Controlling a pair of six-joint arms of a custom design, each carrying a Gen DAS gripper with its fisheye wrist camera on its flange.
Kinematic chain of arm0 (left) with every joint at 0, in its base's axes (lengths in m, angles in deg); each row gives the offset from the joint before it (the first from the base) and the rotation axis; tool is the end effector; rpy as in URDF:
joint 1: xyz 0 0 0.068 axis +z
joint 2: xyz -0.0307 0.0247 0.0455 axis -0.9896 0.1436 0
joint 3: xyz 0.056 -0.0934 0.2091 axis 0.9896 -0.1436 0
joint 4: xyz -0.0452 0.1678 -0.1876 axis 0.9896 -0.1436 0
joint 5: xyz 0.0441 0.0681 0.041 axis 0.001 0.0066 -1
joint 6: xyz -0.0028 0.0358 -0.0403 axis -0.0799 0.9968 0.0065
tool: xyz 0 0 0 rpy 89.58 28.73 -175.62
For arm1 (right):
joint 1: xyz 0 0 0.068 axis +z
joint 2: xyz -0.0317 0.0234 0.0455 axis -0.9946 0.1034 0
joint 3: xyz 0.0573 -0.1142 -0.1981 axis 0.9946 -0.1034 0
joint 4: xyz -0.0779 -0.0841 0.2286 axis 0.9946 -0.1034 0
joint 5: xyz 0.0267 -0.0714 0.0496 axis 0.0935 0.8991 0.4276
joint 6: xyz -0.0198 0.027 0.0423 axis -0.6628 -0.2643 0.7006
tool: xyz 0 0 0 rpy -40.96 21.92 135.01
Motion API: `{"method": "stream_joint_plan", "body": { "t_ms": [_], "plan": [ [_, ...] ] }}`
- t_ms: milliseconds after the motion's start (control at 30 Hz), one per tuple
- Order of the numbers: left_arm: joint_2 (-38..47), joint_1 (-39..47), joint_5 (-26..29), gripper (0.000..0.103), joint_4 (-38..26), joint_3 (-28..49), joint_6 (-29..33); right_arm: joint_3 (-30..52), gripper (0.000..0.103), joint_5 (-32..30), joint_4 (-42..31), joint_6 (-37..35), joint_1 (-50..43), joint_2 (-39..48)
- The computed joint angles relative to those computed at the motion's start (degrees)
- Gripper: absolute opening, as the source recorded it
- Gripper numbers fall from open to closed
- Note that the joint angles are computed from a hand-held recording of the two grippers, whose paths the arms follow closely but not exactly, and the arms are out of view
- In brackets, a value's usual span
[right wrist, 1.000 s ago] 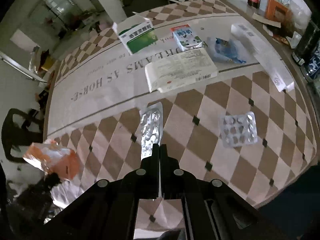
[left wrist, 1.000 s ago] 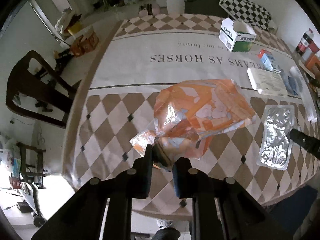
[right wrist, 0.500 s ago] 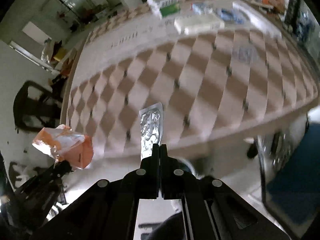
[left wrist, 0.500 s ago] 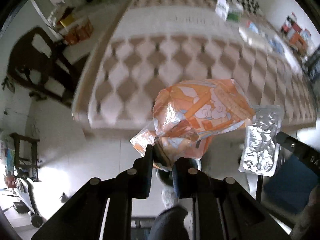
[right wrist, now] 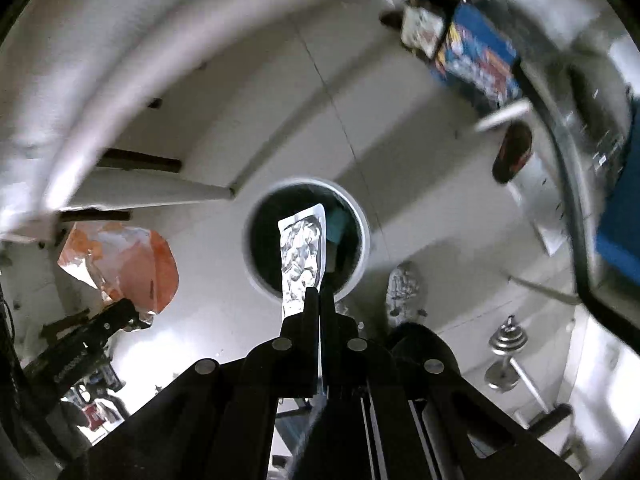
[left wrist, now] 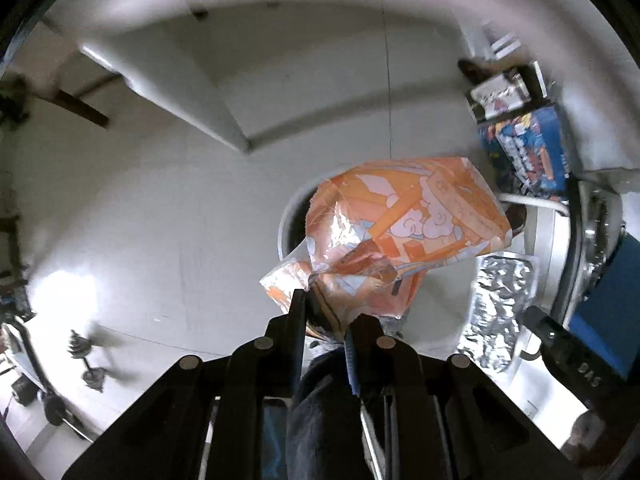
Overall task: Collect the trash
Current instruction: 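Lower both held items over the trash bin and open both tools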
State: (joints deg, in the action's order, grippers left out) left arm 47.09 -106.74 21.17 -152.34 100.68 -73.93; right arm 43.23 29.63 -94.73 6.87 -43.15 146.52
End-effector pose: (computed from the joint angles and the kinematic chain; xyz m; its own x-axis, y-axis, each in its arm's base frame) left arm 0.3110 -0.1506 0.2266 -0.9620 0.2108 0.1733 0.1942 0.9750 -0.1083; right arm 0.1911 0.1734 0.2665 -0.8310 0.5416 0.1270 0.5561 0.8146 0.1648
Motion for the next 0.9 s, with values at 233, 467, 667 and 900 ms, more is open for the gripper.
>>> {"method": "stream_joint_plan", "body": {
  "t_ms": [233, 467, 667, 900],
  "plan": [
    [8.9, -1.6, 3.9, 0.04, 16.3, -12.2, -0.4, -29.4, 0.001, -5.8, 35.7, -1.3, -3.0, 6.1],
    [5.3, 0.0, 1.0, 0.092, 22.9, -22.0, -5.3, -35.7, 0.068, -9.7, 51.7, -3.9, -2.5, 17.6],
    [-6.6, -0.3, -7.0, 0.096, 21.9, -29.1, -4.4, -28.0, 0.103, -3.2, 38.4, -9.3, 1.9, 19.6],
    [-13.8, -2.4, -8.6, 0.096, 14.1, -26.4, -5.6, -20.1, 0.103, 1.2, 25.0, -12.5, 4.4, 15.7]
  ]
}}
